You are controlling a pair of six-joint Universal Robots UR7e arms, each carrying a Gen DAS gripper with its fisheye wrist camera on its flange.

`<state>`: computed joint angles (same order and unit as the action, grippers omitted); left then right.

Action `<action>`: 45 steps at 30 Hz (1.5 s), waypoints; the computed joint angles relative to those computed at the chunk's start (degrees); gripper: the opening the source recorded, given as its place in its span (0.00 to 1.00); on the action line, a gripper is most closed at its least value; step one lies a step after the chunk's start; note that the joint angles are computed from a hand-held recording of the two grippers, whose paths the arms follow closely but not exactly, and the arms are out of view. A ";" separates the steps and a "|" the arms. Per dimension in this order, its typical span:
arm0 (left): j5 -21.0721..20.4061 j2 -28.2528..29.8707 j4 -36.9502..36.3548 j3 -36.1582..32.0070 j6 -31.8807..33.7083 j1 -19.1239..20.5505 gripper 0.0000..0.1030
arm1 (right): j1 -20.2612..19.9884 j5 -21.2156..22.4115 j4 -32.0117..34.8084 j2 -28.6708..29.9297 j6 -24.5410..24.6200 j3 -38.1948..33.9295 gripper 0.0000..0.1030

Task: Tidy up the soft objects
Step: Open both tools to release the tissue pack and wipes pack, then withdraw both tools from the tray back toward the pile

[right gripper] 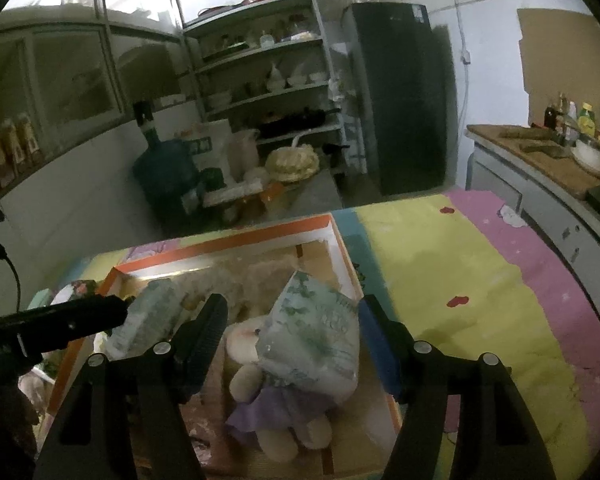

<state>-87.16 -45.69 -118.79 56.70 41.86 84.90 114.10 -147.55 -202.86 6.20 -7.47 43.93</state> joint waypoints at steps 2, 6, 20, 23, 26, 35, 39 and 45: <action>-0.44 -0.33 0.03 0.05 0.22 0.06 0.71 | 0.39 -0.64 -0.42 0.58 -1.03 -0.97 0.68; -1.49 -1.51 -0.54 0.99 0.82 0.14 0.73 | 1.26 -1.54 -0.23 1.91 -2.47 -3.28 0.68; -4.46 -4.52 -0.76 2.12 2.91 0.83 0.73 | 4.03 -2.46 0.37 5.29 -4.72 -9.28 0.68; -4.82 -4.84 -0.36 1.94 2.99 1.07 0.73 | 4.58 -2.63 0.64 5.87 -4.88 -10.24 0.68; -5.18 -5.19 -0.22 1.80 3.18 1.28 0.73 | 5.12 -2.89 1.19 6.61 -5.05 -11.71 0.68; -6.73 -6.86 -0.03 2.22 4.18 2.12 0.73 | 6.70 -3.54 3.39 9.43 -5.45 -16.93 0.68; -7.50 -7.71 -0.34 2.54 4.75 2.65 0.73 | 7.53 -3.90 5.44 11.94 -6.03 -21.66 0.68; -8.56 -8.59 -0.44 2.13 5.42 3.53 0.73 | 8.54 -4.06 9.37 16.18 -6.60 -30.01 0.68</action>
